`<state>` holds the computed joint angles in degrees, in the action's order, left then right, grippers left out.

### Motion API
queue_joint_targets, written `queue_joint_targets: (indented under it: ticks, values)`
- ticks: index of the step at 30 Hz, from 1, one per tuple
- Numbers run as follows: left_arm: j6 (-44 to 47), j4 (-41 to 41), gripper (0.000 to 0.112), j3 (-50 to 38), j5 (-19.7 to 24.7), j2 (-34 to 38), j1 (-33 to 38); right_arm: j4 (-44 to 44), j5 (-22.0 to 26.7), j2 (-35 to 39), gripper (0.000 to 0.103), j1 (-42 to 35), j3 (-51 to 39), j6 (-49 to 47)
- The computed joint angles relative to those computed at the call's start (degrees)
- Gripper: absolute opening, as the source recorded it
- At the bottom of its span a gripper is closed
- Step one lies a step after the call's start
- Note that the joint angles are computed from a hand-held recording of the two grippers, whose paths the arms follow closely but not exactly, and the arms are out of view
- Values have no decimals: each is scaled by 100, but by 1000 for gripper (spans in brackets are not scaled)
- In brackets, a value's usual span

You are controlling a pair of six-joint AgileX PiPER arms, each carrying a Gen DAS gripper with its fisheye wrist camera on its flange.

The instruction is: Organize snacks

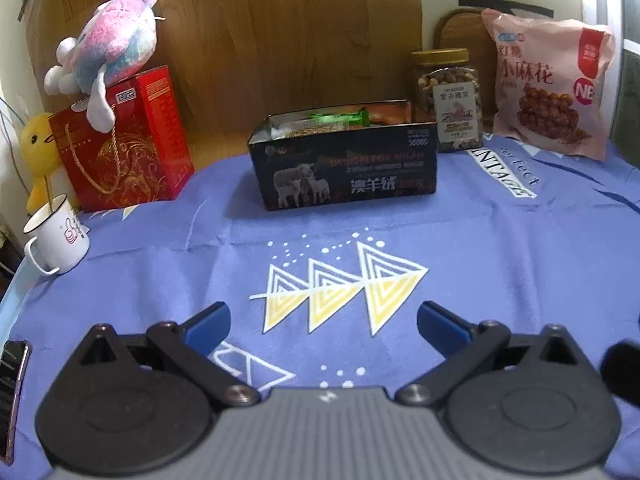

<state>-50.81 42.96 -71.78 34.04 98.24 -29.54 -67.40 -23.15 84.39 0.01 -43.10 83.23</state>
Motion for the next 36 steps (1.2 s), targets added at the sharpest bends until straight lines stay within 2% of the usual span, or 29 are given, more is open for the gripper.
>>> queue_joint_targets:
  ticks: [4, 9, 24, 28, 36]
  values:
    - [157, -208, 103, -32, 3, 38, 93, 13, -173, 61, 103, -44, 7, 58]
    - [124, -105, 103, -179, 209, 143, 93, 472, -220, 193, 103, -9, 14, -331]
    - [-639, 603, 103, -60, 561, 161, 106, 499, -481, 438, 103, 3, -108, -141]
    - [-974, 1016, 103, 9, 653, 138, 64, 517, -479, 443, 103, 42, -135, -148]
    - [-1097, 1207, 103, 81, 615, 77, 66, 569, -441, 415, 103, 99, -160, -220]
